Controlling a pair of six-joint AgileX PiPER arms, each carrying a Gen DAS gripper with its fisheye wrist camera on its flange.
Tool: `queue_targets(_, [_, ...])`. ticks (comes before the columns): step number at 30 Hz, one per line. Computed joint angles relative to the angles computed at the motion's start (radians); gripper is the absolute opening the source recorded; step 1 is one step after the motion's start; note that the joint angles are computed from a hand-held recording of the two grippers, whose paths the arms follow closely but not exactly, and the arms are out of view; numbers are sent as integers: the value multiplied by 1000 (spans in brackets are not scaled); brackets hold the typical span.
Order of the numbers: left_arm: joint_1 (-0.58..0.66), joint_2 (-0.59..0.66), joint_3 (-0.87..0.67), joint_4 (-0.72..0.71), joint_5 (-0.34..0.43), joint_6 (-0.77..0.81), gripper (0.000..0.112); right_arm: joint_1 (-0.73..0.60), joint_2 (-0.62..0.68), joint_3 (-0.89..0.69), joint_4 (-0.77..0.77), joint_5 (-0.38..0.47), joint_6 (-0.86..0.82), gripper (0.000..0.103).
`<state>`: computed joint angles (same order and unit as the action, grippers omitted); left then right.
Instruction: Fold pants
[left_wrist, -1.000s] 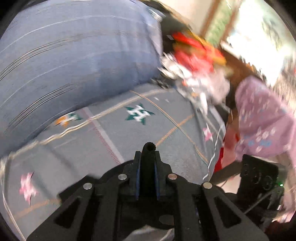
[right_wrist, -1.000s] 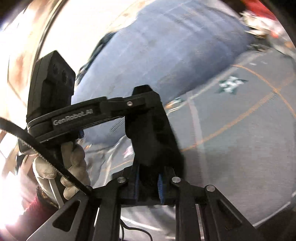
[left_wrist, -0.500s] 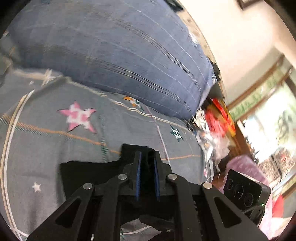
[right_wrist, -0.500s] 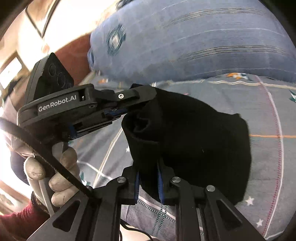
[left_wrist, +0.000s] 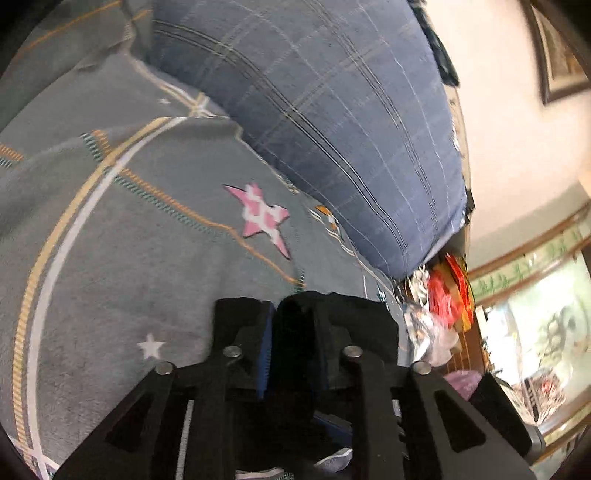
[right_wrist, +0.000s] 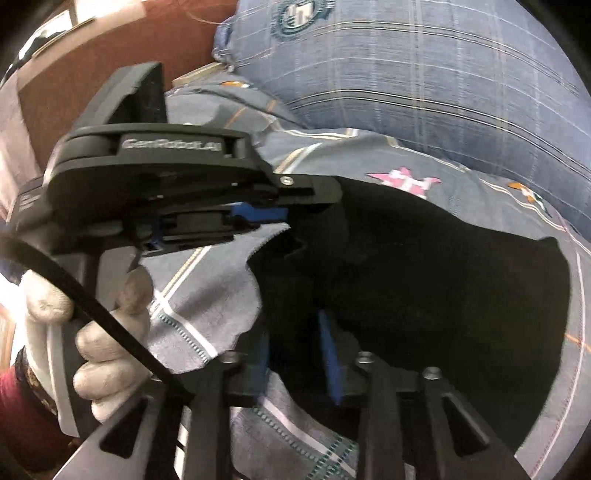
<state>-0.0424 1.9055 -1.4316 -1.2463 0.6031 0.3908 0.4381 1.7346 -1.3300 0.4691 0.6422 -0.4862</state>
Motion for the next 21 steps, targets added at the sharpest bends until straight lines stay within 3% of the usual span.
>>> queue_targets(4, [32, -50, 71, -55, -29, 17, 22, 37, -6, 12, 18, -22, -49, 73])
queue_targets(7, [51, -122, 125, 6, -70, -43, 22, 52, -11, 40, 56, -61, -92, 80])
queue_targets(10, [50, -201, 139, 168, -108, -179, 23, 35, -23, 64, 142, -67, -159, 81])
queue_targets(14, [-2, -245, 71, 382, -91, -343, 32, -61, -102, 100, 301, 55, -299, 81])
queue_targets(17, [-74, -220, -27, 523, -56, -444, 32, -191, -186, 130, 363, 149, -345, 81])
queue_targets(21, [-160, -125, -174, 571, 11, -456, 32, -371, -205, 100, 362, 196, -282, 81])
